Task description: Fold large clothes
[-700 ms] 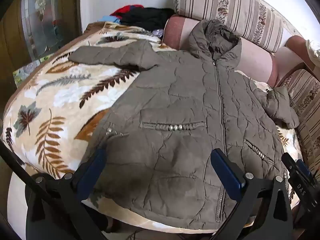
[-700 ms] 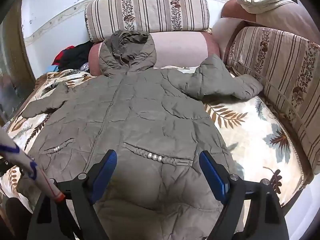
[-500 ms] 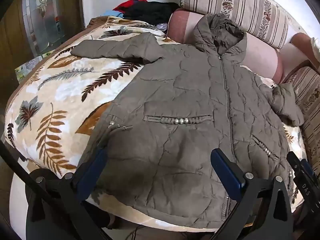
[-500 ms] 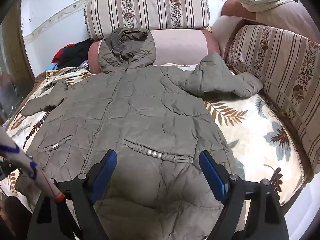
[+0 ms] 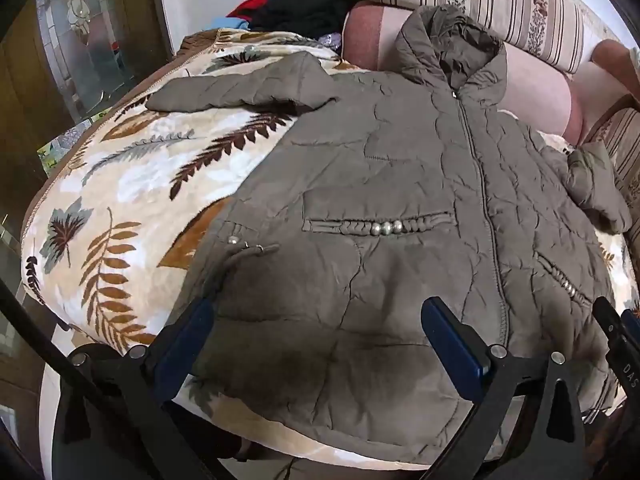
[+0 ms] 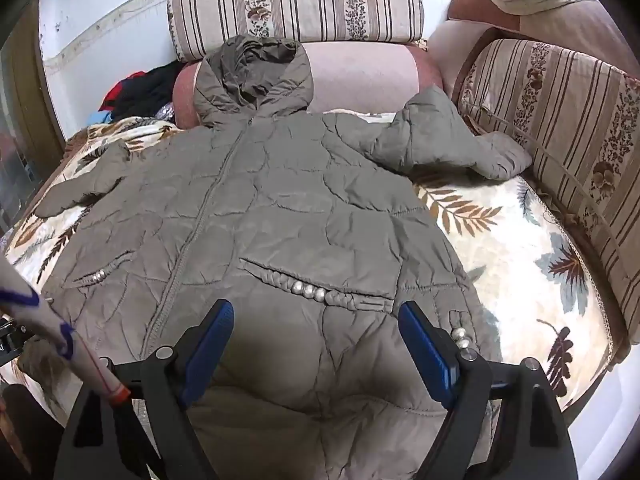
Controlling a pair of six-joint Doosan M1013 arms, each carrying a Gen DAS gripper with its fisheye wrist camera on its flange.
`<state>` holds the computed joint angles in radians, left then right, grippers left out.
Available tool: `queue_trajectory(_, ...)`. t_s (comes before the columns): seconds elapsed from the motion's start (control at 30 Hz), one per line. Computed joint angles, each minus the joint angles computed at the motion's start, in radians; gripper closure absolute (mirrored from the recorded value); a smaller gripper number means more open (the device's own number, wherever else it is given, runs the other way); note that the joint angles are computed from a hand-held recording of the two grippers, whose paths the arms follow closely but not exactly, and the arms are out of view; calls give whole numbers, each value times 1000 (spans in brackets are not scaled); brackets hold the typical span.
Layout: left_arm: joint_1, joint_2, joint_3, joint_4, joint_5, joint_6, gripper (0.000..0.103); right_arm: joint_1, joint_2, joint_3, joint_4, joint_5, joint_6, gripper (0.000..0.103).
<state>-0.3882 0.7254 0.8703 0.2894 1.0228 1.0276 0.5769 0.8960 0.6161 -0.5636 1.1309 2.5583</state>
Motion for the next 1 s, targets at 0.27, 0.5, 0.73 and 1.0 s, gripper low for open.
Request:
queue_trajectory(0.27,5,49,-34,-18,65,47,0,-3,17,-20,24,20,-26,15)
queue_trajectory(0.5,0,68,-39,7,77,84,0,-6,27,-34,43,31,-41,15)
queue_trajectory(0.73,3,81,-44,2,76,129,0,-7,34,-42,52,37,-47,15)
queue_trajectory(1.0,8,79,-50,-16,74,155,0,-7,35,-43,58,37,-47,15)
